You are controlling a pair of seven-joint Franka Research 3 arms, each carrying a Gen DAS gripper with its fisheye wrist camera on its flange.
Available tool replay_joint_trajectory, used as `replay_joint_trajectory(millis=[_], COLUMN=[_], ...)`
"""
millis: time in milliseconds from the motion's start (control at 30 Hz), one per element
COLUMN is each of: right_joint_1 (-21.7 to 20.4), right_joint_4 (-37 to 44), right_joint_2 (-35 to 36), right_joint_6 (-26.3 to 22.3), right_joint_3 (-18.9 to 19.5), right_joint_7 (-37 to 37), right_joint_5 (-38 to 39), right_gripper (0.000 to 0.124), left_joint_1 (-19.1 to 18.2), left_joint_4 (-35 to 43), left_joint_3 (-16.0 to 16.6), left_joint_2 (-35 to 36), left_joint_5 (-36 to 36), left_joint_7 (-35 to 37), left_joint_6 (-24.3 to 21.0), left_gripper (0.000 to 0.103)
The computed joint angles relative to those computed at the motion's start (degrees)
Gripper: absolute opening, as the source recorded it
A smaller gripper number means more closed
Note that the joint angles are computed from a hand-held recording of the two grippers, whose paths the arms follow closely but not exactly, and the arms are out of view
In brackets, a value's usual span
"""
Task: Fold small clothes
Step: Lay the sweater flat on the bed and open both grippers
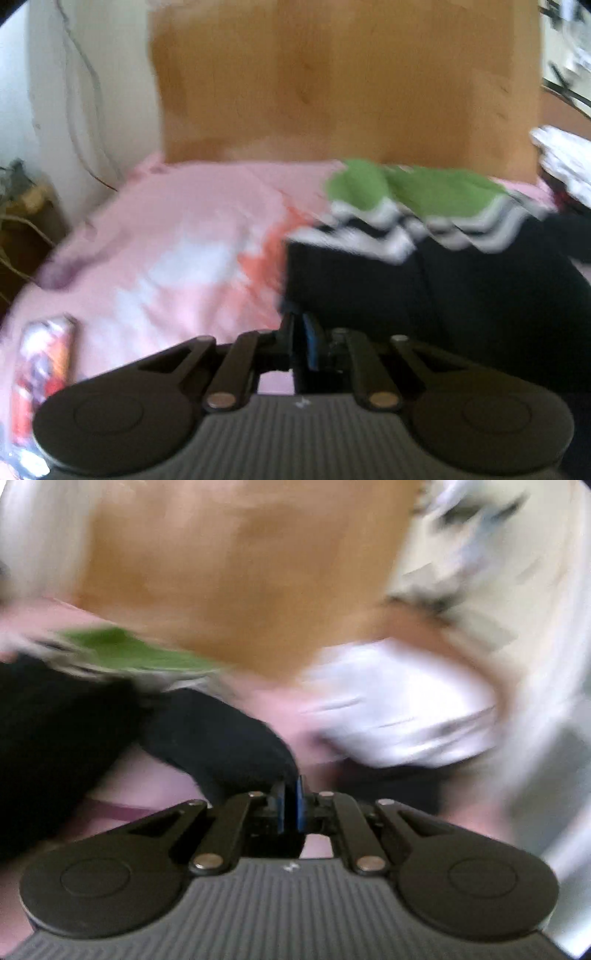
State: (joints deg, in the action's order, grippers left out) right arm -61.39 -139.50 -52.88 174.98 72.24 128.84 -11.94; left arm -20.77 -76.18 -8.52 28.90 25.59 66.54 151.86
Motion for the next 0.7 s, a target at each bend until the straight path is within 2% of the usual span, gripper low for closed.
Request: replay_joint_trajectory(millis=[33, 67, 100, 133, 167, 200, 233, 267, 300, 333, 367, 400, 433, 467, 500, 533, 567, 600, 633, 667, 700], right_joint_1=[-1.7, -3.2, -2.7, -0.1, 4.4, 9.4, 14.4, 19.2, 24.2, 29.2, 34.2, 39.2, 44.2, 48.3, 50.5, 50.6, 48.9, 46.3, 43.5, 41.2, 38.4], right_joint_4=[0.8, 2.0, 1.9, 0.5, -2.1, -4.6, -6.3, -7.4, -8.0, -8.0, -7.6, -6.8, -5.1, -4.3, -3.5, -2.8, -2.0, -1.8, -1.2, -0.8, 0.0], right_joint_2=[-3.3, -4.5, -3.8, -2.2, 0.9, 5.6, 10.1, 15.1, 20.1, 24.4, 29.2, 33.6, 37.9, 40.2, 41.9, 43.4, 44.7, 45.6, 46.6, 45.6, 44.1], right_joint_6=[-4.3, -9.7, -11.9, -10.9, -6.8, -0.7, 3.9, 8.5, 11.9, 13.9, 15.9, 17.5, 18.0, 18.6, 19.2, 20.3, 21.2, 21.6, 21.0, 18.6, 16.4], right_joint_3=[-0.1, 0.2, -0.8, -2.9, -6.0, -9.9, -13.4, -16.0, -18.1, -21.1, -24.9, -29.4, -33.6, -36.8, -38.7, -38.7, -36.6, -32.6, -27.6, -22.6, -17.6], right_joint_7=[1.9, 1.7, 3.2, 5.6, 7.6, 10.5, 11.3, 8.9, 3.7, 1.7, 3.0, 5.9, 5.2, 6.7, 9.6, 11.2, 13.1, 11.9, 6.7, -2.5, -11.2], right_joint_5=[-2.6, -1.2, -0.4, 1.3, 2.4, -0.4, -1.3, 0.7, 5.5, 6.2, 3.1, -1.7, -2.5, -4.1, -7.3, -8.8, -9.9, -6.9, -0.4, 9.5, 19.5], right_gripper=[0.014, 0.021, 0.021, 0.022, 0.024, 0.033, 0.041, 0.042, 0.042, 0.042, 0.042, 0.043, 0.046, 0.048, 0.052, 0.052, 0.052, 0.049, 0.027, 0.01, 0.01], left_joint_1=[-2.9, -6.4, -8.8, -9.8, -9.2, -7.3, -3.7, -1.7, 1.5, 4.9, 8.7, 11.5, 13.8, 16.0, 16.8, 17.5, 17.7, 18.1, 16.5, 15.9, 14.3], left_joint_4=[2.9, 7.6, 11.1, 12.6, 12.1, 9.5, 5.0, 0.4, -4.2, -7.9, -12.2, -15.5, -18.1, -20.6, -21.6, -23.1, -23.9, -24.7, -26.6, -27.0, -28.3], left_joint_3=[4.6, 9.6, 13.6, 15.5, 15.5, 13.4, 9.4, 7.3, 3.6, -0.5, -5.4, -9.0, -12.0, -15.0, -16.6, -17.8, -18.3, -19.2, -18.0, -18.0, -17.0], left_joint_2=[1.4, 4.0, 6.0, 6.7, 6.0, 3.9, 0.9, -2.1, -4.9, -6.8, -9.2, -11.2, -12.9, -14.5, -15.5, -16.6, -17.3, -17.6, -18.8, -19.0, -19.6], left_joint_5=[6.6, 12.9, 17.4, 18.0, 16.8, 15.0, 14.6, 11.5, 7.3, 1.7, -6.0, -12.8, -19.4, -26.3, -31.1, -35.4, -38.5, -40.2, -40.7, -41.8, -39.7], left_joint_7=[-6.4, -13.3, -17.7, -19.6, -21.2, -22.7, -23.7, -22.0, -17.8, -11.7, -3.5, 3.3, 9.7, 16.1, 20.1, 23.8, 26.3, 27.9, 28.8, 30.4, 29.3], left_joint_6=[-0.9, -5.1, -9.5, -12.5, -13.2, -11.9, -8.6, -5.3, -2.2, 0.2, 2.2, 2.9, 2.7, 2.0, 0.6, -0.8, -2.9, -3.8, -1.6, -1.8, 0.3], left_gripper=[0.007, 0.01, 0.01, 0.009, 0.008, 0.009, 0.01, 0.01, 0.01, 0.01, 0.01, 0.013, 0.02, 0.028, 0.032, 0.038, 0.043, 0.045, 0.044, 0.041, 0.018])
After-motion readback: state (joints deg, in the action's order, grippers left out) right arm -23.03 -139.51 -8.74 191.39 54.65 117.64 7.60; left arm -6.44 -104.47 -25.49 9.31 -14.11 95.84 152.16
